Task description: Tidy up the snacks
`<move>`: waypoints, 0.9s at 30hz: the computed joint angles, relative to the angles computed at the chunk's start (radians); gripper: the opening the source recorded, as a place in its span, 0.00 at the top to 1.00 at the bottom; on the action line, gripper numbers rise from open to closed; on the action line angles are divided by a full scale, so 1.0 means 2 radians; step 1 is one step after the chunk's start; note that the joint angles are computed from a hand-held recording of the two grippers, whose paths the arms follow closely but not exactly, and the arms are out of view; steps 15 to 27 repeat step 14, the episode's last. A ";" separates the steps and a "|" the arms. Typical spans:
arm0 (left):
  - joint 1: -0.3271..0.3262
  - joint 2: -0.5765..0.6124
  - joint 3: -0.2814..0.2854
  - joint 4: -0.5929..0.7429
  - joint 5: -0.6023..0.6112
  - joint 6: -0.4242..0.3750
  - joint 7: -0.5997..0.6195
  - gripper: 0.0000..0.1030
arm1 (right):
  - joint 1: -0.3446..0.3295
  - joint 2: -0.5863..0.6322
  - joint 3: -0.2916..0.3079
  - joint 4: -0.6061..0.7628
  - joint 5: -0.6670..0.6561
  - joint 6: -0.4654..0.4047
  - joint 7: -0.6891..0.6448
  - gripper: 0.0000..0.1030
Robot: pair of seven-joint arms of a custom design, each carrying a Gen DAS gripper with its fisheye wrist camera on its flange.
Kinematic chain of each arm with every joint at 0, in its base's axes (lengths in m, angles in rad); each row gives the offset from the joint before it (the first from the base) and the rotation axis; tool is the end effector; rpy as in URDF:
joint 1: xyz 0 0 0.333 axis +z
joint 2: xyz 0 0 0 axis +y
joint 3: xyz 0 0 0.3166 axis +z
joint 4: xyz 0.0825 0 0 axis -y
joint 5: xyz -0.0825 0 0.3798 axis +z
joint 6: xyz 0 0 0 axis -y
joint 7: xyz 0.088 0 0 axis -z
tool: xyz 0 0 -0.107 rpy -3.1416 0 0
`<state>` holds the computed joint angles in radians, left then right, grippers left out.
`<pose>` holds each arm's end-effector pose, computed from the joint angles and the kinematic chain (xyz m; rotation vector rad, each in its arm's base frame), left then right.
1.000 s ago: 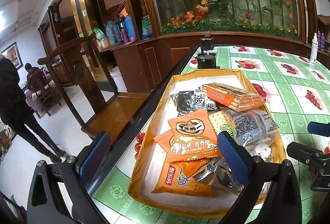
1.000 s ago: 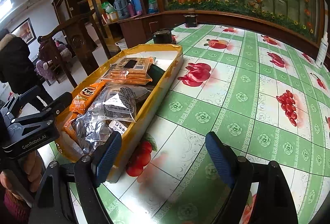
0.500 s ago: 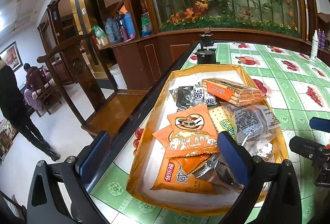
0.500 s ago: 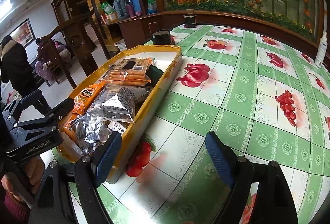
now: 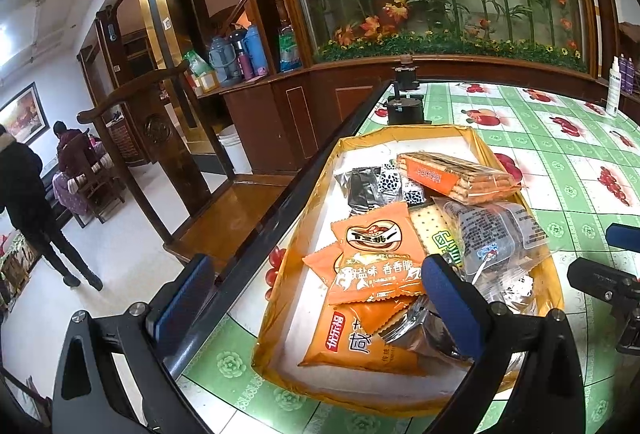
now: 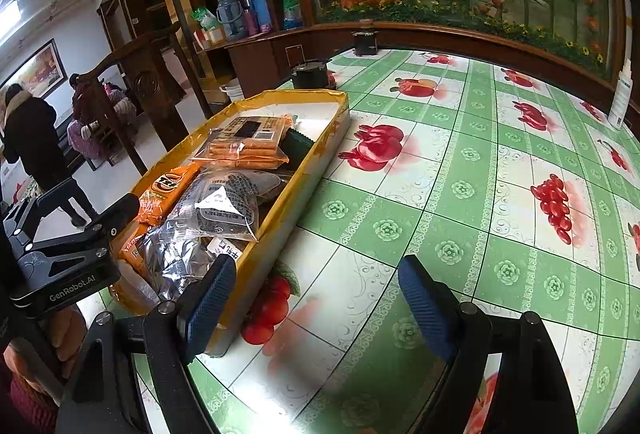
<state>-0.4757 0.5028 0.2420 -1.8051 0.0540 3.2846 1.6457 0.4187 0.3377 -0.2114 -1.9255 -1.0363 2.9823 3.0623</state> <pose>0.6712 -0.1940 0.3970 -1.2049 1.9365 -0.8438 0.6131 0.2013 0.3767 -1.4623 1.9232 -0.6704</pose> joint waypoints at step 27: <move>0.029 -0.014 -0.026 -0.009 0.007 -0.003 0.001 0.00 | 0.001 -0.001 -0.002 0.000 -0.005 -0.002 0.007 0.16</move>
